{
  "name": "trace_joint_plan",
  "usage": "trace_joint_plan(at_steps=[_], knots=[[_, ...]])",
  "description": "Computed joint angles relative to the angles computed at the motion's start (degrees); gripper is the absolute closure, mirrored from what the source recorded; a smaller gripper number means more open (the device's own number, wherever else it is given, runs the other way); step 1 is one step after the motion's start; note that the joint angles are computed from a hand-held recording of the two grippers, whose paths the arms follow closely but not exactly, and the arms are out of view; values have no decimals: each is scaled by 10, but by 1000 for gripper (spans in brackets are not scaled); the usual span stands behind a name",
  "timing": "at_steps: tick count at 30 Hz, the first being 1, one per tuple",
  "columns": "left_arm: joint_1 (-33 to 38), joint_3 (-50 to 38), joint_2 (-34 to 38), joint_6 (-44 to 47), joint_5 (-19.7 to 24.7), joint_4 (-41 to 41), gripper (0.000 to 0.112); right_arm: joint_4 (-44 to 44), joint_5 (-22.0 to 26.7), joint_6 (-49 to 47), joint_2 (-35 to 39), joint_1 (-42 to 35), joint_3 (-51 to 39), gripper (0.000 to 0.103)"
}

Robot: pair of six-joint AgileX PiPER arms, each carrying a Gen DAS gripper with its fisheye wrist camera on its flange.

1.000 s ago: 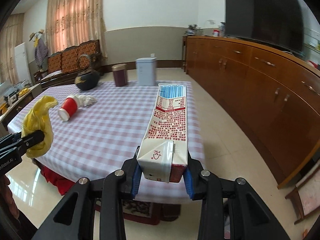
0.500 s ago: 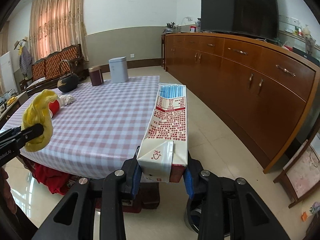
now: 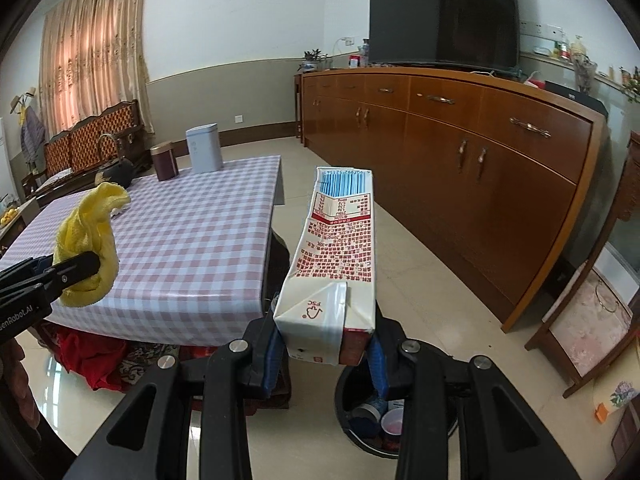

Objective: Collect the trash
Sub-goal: 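Carry the yellow cloth and small carton with both tools toward the bucket, then open both tools over the black bucket to drop the cloth and carton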

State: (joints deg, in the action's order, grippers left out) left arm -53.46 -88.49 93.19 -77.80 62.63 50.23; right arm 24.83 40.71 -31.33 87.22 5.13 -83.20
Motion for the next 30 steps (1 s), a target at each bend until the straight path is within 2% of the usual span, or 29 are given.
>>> trace_joint_plan(at_steps=[13,30], knots=[[5,-77,78,60,-50,-48,72,29,7,-47,-6,-78,36,65],[13,-279,247,218,-78,-187,72,94,35,-154,24,-201,72,65]])
